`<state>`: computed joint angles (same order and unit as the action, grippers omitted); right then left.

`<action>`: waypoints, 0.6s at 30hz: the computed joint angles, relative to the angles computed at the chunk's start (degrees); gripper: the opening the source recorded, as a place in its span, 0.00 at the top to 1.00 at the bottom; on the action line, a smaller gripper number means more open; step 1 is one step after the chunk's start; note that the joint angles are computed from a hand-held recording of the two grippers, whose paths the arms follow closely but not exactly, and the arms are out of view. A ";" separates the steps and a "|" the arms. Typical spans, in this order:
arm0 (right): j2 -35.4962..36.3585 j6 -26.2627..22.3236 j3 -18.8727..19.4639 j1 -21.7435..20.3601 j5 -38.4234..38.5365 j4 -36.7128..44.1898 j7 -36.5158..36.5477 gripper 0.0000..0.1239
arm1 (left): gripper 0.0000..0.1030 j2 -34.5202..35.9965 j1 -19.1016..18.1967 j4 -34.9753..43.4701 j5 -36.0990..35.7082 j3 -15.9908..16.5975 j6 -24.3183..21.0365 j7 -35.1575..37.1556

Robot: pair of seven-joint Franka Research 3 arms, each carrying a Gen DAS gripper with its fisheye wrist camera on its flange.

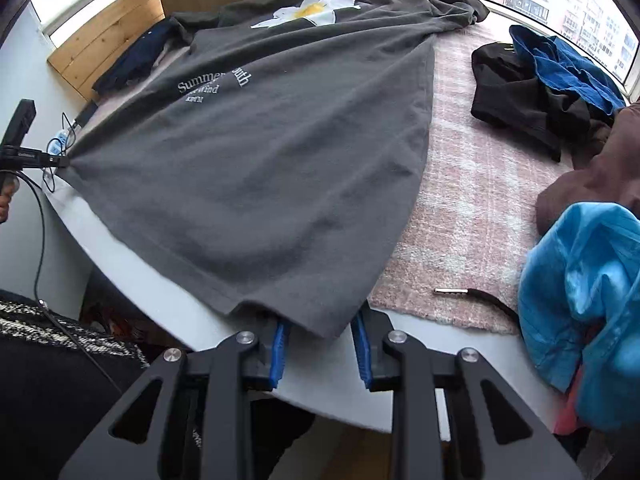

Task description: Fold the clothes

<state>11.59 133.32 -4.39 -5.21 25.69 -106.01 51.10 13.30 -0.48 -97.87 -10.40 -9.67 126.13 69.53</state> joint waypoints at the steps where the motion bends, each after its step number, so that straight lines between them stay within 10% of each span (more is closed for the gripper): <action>1: 0.68 -1.65 0.06 -0.87 2.92 1.60 0.49 0.93 | 0.97 0.02 -0.11 0.04 0.20 0.01 0.16 -0.23; 8: -0.18 -15.37 -0.94 -7.89 20.84 12.24 8.75 0.97 | 0.98 -5.04 0.59 -1.16 -4.54 -0.19 2.71 2.81; 18: 3.79 -21.57 -1.57 -5.76 5.82 17.95 19.95 0.98 | 0.98 0.40 -0.12 5.51 -2.30 0.12 -5.20 3.90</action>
<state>15.38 111.75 -5.96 -10.97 31.51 -88.06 71.05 13.70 -0.60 -92.36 -12.69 -9.55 120.93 73.43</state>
